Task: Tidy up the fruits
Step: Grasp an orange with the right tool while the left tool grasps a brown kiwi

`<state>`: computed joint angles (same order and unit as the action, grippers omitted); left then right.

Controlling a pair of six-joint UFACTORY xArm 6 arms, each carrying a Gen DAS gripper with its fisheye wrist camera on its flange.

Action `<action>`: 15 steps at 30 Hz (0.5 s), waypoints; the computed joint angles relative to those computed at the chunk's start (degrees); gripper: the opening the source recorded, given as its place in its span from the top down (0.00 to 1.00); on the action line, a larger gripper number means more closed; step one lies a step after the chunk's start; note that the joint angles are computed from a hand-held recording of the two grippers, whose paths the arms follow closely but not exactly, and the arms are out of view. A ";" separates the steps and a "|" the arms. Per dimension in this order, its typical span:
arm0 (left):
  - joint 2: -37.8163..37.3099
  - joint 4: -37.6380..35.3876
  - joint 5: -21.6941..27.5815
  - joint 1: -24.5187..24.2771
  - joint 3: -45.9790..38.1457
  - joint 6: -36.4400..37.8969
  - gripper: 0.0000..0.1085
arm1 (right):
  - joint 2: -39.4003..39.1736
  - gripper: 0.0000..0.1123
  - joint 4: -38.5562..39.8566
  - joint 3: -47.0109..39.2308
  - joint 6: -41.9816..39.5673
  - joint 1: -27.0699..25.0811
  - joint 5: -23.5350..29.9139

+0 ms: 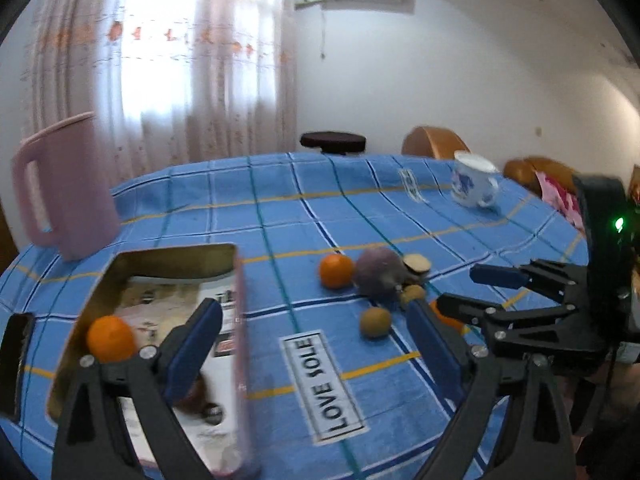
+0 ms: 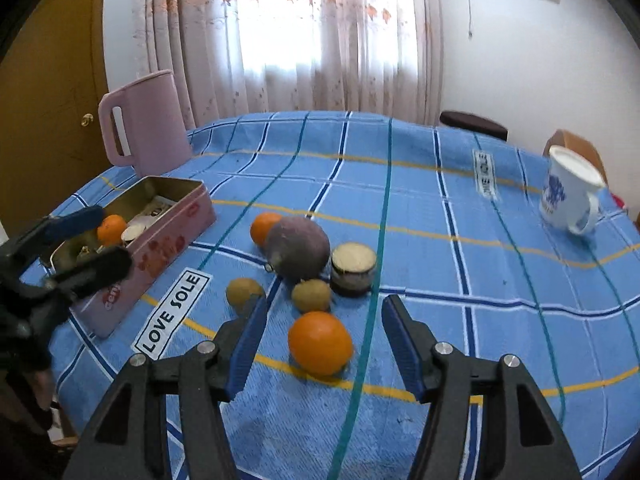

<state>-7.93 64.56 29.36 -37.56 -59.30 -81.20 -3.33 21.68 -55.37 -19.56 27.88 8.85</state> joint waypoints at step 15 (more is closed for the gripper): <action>10.28 -17.16 -2.90 0.90 -7.88 16.33 0.18 | 3.11 0.66 1.08 -3.57 -1.10 -0.80 6.42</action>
<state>2.35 47.41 26.46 -36.66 -67.18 -64.88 -0.22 22.75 -58.94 -20.65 27.07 15.26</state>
